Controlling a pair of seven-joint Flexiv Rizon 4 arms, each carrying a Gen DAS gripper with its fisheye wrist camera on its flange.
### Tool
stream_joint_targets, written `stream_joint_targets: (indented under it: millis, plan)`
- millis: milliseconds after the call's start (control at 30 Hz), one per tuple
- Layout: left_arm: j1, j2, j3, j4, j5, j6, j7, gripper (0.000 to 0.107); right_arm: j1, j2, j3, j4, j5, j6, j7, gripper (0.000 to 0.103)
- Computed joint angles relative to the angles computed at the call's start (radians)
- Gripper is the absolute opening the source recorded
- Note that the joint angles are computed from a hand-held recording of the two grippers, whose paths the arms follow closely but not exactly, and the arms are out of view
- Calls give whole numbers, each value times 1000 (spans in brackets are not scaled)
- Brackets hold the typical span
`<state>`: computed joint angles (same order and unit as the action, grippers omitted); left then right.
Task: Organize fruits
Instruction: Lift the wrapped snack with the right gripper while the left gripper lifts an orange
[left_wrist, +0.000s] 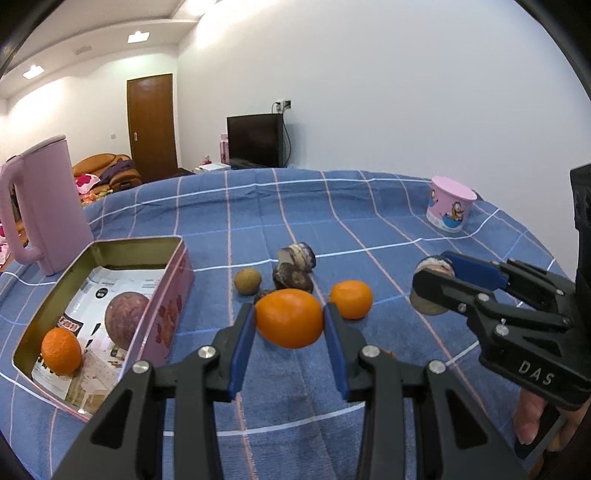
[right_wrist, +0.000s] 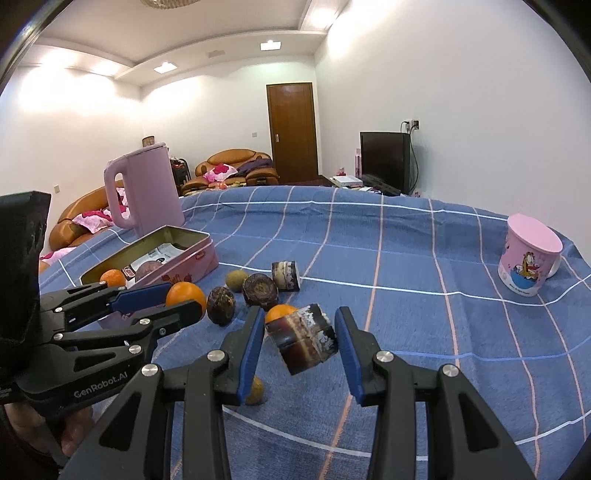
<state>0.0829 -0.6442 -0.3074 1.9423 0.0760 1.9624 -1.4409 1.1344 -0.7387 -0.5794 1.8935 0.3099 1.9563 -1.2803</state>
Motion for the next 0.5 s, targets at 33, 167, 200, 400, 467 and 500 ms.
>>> stream_joint_targets:
  millis: [33,167,200,400,467,500]
  plan:
    - [-1,0,2,0,0,5,-2,39,1,-1,-1,0,1,3,-1,42]
    - [0,1,4,5,5,21,-10,39,5,-3,-4,0,10,13,-7,42]
    - [-2,1,7,6,6,26,-13,39,4,-5,-3,-1,13,15,-9,42]
    - [-7,1,18,12,20,60,-28,39,11,-4,-2,2,36,32,-30,42]
    - [-14,1,28,14,23,71,-33,39,14,-3,-2,2,47,37,-38,42]
    - [-16,2,31,14,24,76,-35,39,14,-3,-2,2,51,39,-42,42]
